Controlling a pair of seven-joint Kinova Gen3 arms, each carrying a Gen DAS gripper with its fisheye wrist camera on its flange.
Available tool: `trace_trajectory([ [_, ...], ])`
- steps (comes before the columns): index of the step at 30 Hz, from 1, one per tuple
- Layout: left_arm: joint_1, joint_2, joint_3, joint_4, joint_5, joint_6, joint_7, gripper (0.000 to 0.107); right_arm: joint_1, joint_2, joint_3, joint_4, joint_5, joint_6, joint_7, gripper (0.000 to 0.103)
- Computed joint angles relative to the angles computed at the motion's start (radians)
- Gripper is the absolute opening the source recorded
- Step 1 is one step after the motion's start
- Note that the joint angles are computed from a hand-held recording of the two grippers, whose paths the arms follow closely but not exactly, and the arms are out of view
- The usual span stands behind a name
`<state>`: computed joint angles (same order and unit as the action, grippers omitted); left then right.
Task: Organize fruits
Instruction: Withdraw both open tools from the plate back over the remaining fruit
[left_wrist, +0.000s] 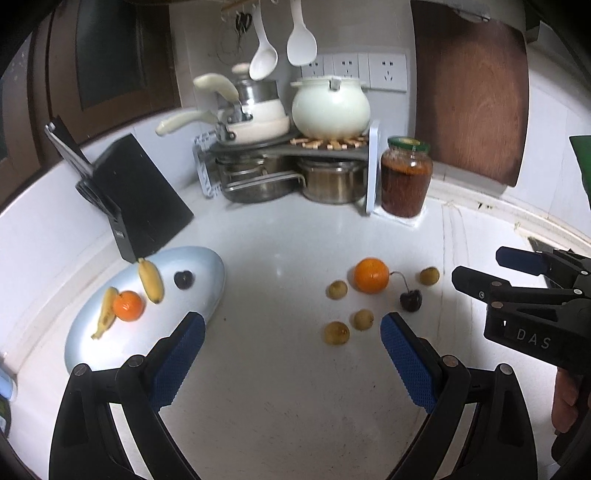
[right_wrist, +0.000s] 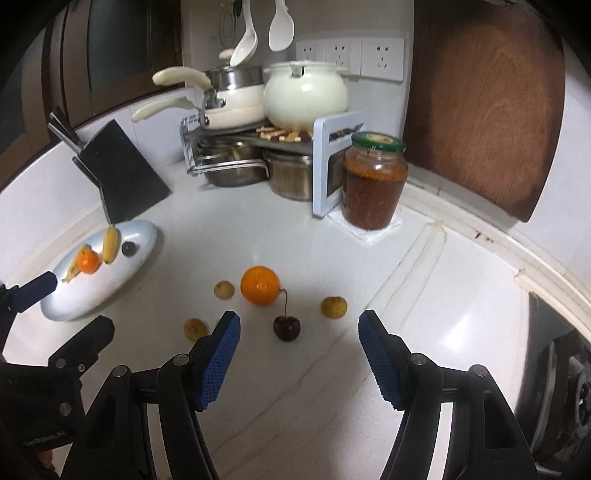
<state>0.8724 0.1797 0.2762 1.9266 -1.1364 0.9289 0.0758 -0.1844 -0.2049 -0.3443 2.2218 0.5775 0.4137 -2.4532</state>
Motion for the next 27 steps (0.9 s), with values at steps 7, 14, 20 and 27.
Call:
trace_trajectory([
  [7, -0.022, 0.041, -0.026, -0.002, 0.017, -0.069, -0.03, 0.094, -0.023, 0.073, 0.046, 0.005, -0.001, -0.031, 0.016, 0.067],
  [14, -0.045, 0.074, -0.062, -0.017, 0.054, -0.159, -0.093, 0.089, -0.059, 0.124, 0.111, 0.0, -0.035, -0.062, 0.064, 0.067],
  [20, -0.063, 0.094, -0.098, -0.028, 0.115, -0.236, -0.162, 0.086, -0.084, 0.167, 0.164, -0.019, -0.099, -0.075, 0.151, 0.066],
  [27, -0.061, 0.123, -0.14, -0.051, 0.163, -0.271, -0.221, 0.083, -0.095, 0.21, 0.211, -0.043, -0.232, -0.093, 0.288, 0.064],
])
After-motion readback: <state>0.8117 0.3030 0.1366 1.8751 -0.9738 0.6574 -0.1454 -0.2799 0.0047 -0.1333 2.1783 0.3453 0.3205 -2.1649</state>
